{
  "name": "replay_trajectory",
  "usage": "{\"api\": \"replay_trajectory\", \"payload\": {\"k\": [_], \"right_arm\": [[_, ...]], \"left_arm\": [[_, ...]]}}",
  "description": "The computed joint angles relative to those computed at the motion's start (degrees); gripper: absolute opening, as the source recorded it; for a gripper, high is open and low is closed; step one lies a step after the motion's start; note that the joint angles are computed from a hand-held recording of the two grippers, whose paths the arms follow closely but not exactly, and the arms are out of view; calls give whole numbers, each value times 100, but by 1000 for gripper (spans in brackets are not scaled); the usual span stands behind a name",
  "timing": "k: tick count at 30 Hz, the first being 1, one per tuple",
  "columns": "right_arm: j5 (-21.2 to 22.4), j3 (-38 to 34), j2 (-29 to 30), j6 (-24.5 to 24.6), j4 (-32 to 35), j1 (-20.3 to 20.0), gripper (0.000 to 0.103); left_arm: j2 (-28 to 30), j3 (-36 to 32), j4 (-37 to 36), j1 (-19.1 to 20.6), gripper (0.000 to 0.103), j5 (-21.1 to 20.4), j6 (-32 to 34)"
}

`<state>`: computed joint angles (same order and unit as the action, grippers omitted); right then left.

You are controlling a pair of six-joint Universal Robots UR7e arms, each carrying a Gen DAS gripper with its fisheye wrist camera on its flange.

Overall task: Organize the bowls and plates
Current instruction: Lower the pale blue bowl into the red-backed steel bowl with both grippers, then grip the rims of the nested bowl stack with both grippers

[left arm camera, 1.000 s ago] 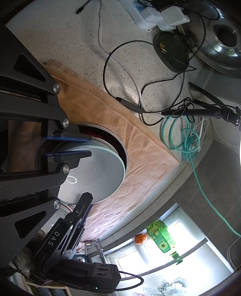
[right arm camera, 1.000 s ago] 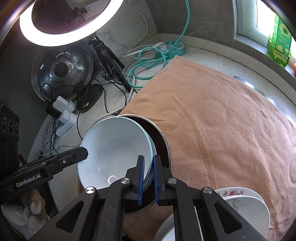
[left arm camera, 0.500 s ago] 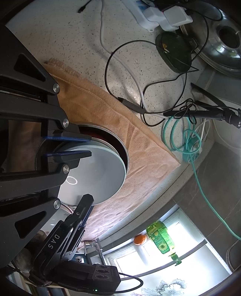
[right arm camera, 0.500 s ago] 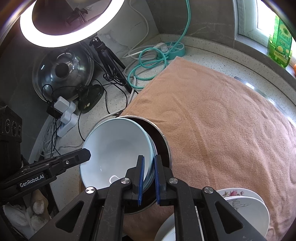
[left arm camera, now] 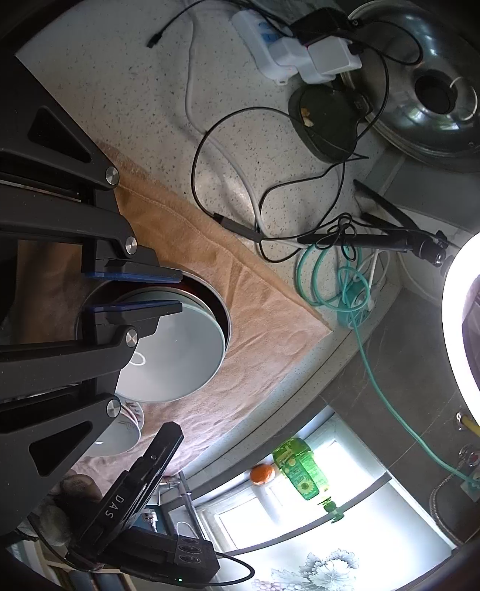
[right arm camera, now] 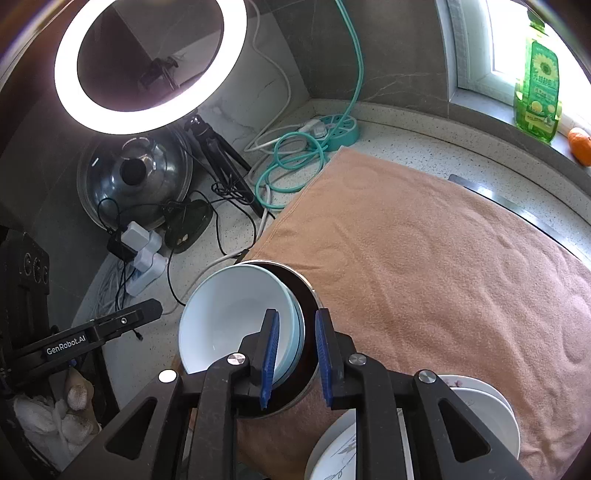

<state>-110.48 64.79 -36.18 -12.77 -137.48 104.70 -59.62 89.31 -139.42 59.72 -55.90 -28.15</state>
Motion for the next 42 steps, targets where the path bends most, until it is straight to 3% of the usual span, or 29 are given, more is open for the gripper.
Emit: {"api": "replay_trajectory", "payload": {"k": [14, 20, 27, 36, 42], "right_arm": [[7, 587, -397, 73, -997, -86, 19], [174, 596, -446, 183, -756, -150, 19], [-79, 582, -401, 312, -536, -79, 19], [-77, 698, -406, 871, -602, -101, 19], [-143, 825, -334, 1229, -765, -114, 19]], "left_arm": [[-263, 280, -27, 117, 8, 122, -239], [-226, 261, 13, 136, 8, 91, -281], [-86, 118, 85, 196, 8, -167, -20], [37, -106, 302, 314, 8, -466, 447], [140, -250, 385, 357, 8, -398, 780]]}}
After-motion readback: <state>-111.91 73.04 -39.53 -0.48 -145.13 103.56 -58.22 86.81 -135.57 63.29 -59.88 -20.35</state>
